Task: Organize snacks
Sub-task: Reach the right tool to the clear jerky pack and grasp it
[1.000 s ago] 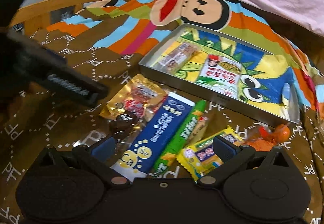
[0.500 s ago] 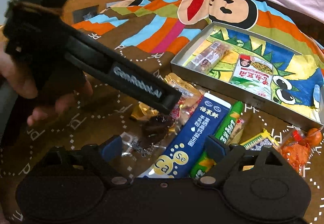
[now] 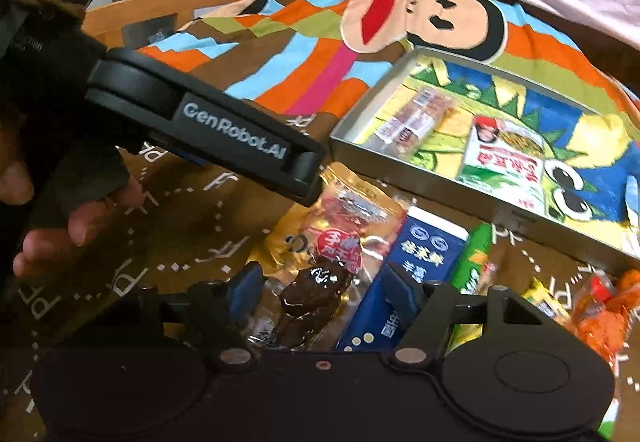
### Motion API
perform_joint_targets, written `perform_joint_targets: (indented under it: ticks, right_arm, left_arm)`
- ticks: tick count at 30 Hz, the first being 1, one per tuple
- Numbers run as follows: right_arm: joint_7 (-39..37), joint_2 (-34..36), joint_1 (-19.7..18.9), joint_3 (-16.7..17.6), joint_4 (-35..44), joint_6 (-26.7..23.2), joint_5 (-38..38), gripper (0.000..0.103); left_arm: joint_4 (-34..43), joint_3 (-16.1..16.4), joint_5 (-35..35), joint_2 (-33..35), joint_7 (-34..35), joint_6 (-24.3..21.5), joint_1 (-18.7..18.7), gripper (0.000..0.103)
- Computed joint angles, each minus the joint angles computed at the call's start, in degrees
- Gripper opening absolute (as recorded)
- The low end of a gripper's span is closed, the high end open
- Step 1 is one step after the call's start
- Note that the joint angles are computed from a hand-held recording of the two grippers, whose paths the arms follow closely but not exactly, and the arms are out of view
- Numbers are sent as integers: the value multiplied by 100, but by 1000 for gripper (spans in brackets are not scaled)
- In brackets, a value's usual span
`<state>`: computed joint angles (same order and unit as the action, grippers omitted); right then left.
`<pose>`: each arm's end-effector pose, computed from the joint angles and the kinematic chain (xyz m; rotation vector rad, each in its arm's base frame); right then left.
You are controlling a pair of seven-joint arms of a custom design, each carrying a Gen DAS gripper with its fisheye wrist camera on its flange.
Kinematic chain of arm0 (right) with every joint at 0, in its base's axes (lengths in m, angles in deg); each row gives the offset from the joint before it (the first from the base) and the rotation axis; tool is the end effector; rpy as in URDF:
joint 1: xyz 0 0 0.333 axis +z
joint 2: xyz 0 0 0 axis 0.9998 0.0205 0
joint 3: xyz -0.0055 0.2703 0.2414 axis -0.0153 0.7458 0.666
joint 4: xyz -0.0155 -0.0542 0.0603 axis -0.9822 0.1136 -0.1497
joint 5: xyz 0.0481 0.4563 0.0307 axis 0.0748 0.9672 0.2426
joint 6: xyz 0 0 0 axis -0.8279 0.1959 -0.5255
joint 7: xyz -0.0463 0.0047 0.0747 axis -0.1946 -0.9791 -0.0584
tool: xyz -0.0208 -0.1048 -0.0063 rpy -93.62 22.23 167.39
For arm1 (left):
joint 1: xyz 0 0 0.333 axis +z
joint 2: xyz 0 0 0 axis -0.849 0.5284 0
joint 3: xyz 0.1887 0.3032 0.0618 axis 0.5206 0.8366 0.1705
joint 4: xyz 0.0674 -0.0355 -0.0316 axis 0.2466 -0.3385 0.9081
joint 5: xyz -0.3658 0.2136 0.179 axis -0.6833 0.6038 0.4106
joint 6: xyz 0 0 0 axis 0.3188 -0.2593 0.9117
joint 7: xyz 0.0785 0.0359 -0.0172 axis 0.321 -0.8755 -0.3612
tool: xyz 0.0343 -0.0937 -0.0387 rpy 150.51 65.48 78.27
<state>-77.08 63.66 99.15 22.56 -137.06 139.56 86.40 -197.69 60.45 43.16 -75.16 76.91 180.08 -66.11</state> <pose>0.6781 0.2285 0.4094 -2.2013 0.6627 -0.2936 0.6252 -0.1876 0.4314 -2.1317 1.3795 -0.6268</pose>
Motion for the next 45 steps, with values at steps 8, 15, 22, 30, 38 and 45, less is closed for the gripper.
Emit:
perform_joint_targets:
  ticks: [8, 15, 22, 30, 38, 45]
  right_arm:
    - [1102, -154, 171, -220, -279, 961, -1252, 53]
    - [1423, -83, -135, 3, -257, 949, -1548, 57]
    - [2592, 80, -279, -177, 244, -203, -1602, 64]
    - [3686, 445, -408, -228, 827, -823, -1429, 58]
    - [3660, 376, -367, -196, 690, -539, -1738, 47]
    - [3686, 515, -430, -115, 826, -569, -1561, 47]
  left_arm:
    - [-56, 5, 180, -34, 7, 248, 5, 102]
    - [50, 0, 16, 227, 760, 537, -36, 102]
    - [159, 117, -153, 436, 1288, 525, -189, 97]
    - [216, 111, -824, 520, 1797, 741, -193, 70]
    - [272, 212, -451, 431, 1495, 411, -416, 41]
    - [294, 159, -396, 450, 1346, 318, -377, 39]
